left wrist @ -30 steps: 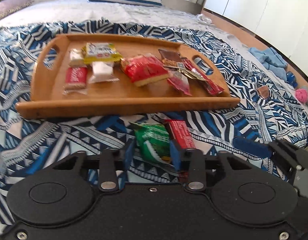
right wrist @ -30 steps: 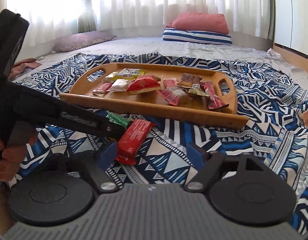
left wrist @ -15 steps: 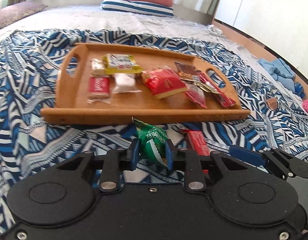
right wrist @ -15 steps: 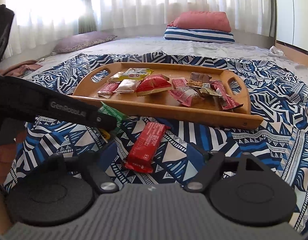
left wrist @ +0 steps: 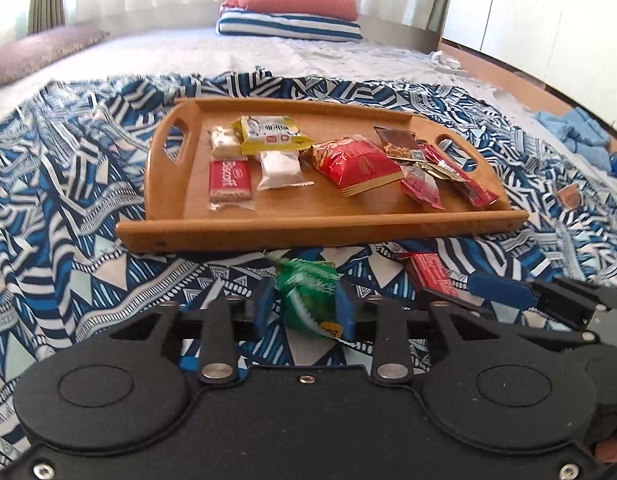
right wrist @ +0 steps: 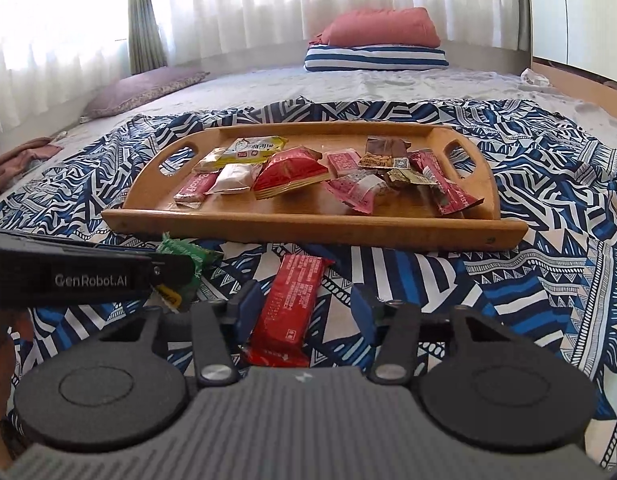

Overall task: Organize snacks
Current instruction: 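Grasp the green packet with the left tool while the right tool grasps the red bar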

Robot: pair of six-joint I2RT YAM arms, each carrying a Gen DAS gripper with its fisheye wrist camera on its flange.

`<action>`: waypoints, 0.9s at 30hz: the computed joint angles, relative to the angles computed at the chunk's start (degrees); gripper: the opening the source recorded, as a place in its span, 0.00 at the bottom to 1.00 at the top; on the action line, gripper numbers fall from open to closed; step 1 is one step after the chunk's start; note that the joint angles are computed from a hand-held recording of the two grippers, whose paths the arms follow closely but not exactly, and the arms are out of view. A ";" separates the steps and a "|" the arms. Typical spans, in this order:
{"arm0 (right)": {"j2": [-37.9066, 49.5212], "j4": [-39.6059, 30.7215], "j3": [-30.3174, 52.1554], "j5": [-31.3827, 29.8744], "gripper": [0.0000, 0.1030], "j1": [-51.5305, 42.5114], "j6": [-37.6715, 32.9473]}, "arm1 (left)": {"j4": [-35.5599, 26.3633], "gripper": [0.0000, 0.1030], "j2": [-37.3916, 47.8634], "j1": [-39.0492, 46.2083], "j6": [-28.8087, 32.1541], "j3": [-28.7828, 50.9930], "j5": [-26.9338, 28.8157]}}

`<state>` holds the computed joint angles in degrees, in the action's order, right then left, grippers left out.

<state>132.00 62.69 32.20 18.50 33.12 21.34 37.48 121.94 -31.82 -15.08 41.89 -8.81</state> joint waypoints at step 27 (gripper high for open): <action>2.99 1.21 2.09 1.58 0.44 -0.87 -4.56 | 6.20 0.35 6.62 -4.99 1.51 1.99 -8.93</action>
<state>134.99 63.90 34.30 20.07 32.25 16.77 43.68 128.56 -36.81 -13.57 43.88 -17.73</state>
